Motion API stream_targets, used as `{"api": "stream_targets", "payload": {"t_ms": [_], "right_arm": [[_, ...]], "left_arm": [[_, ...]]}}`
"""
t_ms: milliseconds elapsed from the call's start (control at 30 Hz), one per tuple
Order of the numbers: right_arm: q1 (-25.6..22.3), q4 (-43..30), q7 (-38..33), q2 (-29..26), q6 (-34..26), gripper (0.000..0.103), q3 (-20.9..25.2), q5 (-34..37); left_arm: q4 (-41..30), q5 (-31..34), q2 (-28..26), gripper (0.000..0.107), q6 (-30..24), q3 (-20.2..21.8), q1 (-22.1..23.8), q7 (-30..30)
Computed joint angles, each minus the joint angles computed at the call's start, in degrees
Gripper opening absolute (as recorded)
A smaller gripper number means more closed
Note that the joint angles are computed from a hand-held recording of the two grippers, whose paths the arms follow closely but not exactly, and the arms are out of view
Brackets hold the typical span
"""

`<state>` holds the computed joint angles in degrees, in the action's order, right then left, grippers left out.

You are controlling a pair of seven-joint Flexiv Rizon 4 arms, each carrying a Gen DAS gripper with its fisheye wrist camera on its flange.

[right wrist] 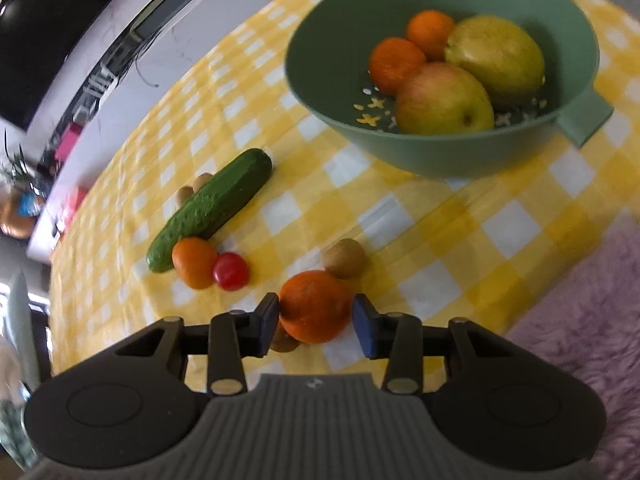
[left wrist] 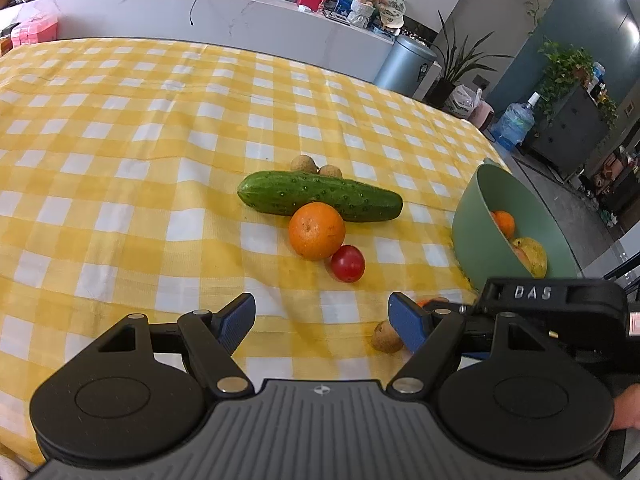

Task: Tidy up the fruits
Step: 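Grasp the orange lying near the kiwi with the right tool, then grasp the orange beside the cucumber with the left tool while the right tool holds its orange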

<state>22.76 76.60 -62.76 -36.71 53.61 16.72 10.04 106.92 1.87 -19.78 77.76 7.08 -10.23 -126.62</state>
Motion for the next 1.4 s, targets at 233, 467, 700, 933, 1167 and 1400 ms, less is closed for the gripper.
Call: {"api": "stream_targets", "payload": {"t_ms": [233,467,700,933,1167,1400], "right_arm": [[1.71,0.14,2.64,-0.73,2.21,0.041,-1.23,-2.03],[0.82,-0.72,2.7,-1.78,2.37,0.041,0.06,-1.24],[-2.2,-0.24,-3.38,-1.49,5.63,0.04,4.27,3.96],[-8.34,-4.33,-24.01,-2.98,0.5,0.04,14.1,14.1],[-0.76,-3.45,-30.99,-1.06,-5.71,0.04,7.24,9.02],[6.45,3.93,-33.4,1.49,3.62,0.041,1.36,-2.46]], "left_arm": [[-0.1,-0.35,-0.26,0.089,-1.05,-0.36,0.41,0.17],[-0.12,-0.63,-0.28,0.089,-1.53,-0.47,0.54,0.28],[0.08,0.31,-0.1,0.088,-0.85,0.78,-0.01,-2.16],[-0.69,11.96,1.01,0.087,2.04,12.87,-7.52,-19.2],[1.22,17.11,3.08,0.087,2.46,12.59,-4.12,-29.99],[3.36,13.45,3.18,0.087,4.59,7.64,0.73,-27.24]]}}
